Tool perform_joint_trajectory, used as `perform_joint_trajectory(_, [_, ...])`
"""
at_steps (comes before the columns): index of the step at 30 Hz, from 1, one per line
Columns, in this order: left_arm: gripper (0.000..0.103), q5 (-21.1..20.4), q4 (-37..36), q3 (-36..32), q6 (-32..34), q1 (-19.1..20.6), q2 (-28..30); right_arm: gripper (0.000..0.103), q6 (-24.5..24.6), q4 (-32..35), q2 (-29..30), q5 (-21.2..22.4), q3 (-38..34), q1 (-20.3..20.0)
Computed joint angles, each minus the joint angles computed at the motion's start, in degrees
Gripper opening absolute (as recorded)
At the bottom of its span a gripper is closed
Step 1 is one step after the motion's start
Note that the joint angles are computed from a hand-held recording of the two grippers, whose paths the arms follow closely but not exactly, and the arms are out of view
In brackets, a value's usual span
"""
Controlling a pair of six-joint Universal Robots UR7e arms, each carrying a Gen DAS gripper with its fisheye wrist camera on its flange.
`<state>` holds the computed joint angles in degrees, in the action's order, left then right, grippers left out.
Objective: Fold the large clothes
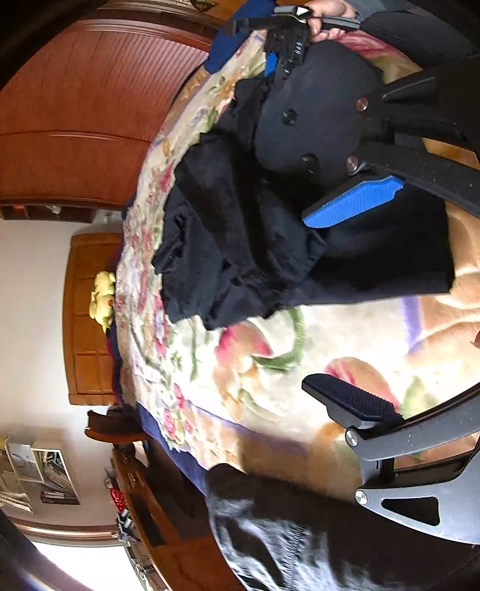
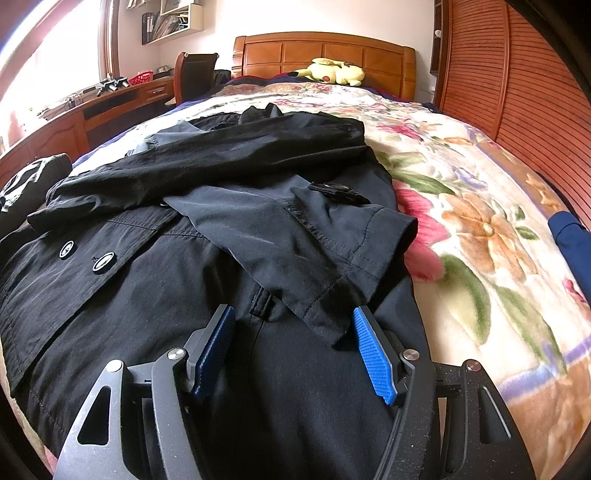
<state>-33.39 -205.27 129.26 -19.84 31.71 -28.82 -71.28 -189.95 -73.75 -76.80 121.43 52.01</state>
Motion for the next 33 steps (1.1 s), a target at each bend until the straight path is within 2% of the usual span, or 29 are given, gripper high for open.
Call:
perform_joint_trajectory(6, [0.082,0.2,6.0,1.7,-6.6,1.3,-0.6,0.068,0.0,0.8,-0.1,-0.4,-0.3,0.1])
perform_joint_trajectory(10, [0.082,-0.2,7.9,2.2,-8.4,1.8,-0.5,0.068,0.1,1.3,-0.1,-0.5,-0.6,0.2])
perform_joint_trajectory(23, [0.084,-3.9,13.3,-0.5,-8.6,4.5,0.9,0.068,-0.1,1.1,0.0,-0.5,-0.6,0.2])
perform_joint_trajectory(28, [0.085,-3.0,13.2,-0.6,-8.2,4.0,1.6,0.068,0.0,2.5,-0.9,-1.0,-0.5,0.2])
perform_joint_trajectory(33, [0.085,-3.5,10.3,0.2,-6.8,4.2,1.7,0.068,-0.5,6.3,-4.8,0.8,0.9,-1.8])
